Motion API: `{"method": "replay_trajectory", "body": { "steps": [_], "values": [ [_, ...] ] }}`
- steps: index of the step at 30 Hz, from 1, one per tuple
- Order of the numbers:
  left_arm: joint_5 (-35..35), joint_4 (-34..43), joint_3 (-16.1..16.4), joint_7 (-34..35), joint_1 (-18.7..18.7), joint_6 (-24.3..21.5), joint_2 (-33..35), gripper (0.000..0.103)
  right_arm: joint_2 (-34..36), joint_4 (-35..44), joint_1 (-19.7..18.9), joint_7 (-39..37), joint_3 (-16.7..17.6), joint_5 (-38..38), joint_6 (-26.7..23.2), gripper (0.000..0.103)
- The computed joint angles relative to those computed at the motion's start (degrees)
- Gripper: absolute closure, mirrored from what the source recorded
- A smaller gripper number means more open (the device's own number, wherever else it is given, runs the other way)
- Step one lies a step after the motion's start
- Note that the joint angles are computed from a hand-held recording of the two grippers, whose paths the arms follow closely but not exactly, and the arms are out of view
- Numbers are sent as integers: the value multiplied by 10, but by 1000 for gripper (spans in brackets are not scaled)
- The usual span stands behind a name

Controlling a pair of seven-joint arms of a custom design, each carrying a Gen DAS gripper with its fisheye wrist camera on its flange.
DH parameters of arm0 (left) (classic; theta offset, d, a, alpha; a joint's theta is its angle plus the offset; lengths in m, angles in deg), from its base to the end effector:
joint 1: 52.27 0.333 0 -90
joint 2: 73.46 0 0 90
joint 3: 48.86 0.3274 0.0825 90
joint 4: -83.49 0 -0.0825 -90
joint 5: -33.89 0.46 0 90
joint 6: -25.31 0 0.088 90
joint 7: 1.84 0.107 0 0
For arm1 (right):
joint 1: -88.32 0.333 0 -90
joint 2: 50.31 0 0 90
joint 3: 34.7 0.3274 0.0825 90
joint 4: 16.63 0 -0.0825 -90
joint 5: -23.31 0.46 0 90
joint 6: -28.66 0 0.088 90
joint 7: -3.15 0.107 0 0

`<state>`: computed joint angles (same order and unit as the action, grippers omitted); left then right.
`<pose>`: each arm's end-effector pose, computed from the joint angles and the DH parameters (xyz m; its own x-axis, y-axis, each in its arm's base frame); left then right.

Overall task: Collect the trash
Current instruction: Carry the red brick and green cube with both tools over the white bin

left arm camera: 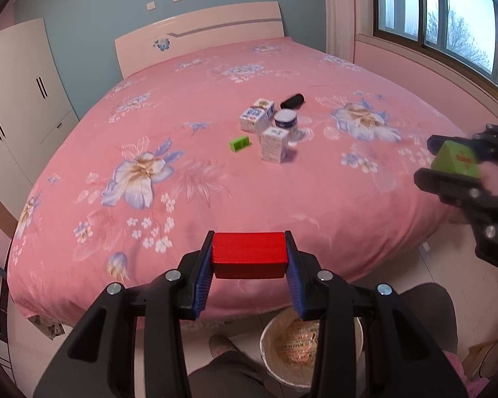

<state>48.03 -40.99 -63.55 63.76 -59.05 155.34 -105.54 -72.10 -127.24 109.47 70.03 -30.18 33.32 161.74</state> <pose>0.4578 -0.2034 0.6774 -0.0114 -0.9938 -0.1106 -0.7492 0.0817 -0.6573 0.4918 0.2498 0.7438 0.6634 -0.7355 0.1376 -0.4673 -0.5510 -0.6914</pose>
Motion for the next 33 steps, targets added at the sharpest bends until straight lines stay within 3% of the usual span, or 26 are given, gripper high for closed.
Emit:
{"method": "replay_trajectory", "body": {
  "steps": [16,33],
  "values": [
    [-56,-72,8,20,-38,-32,-6,61,-32,-92,6,0,-7,21,-48,63],
    [-156,-125,31,53,-67,-40,83,62,-4,-178,23,-23,0,44,-117,63]
  ]
}}
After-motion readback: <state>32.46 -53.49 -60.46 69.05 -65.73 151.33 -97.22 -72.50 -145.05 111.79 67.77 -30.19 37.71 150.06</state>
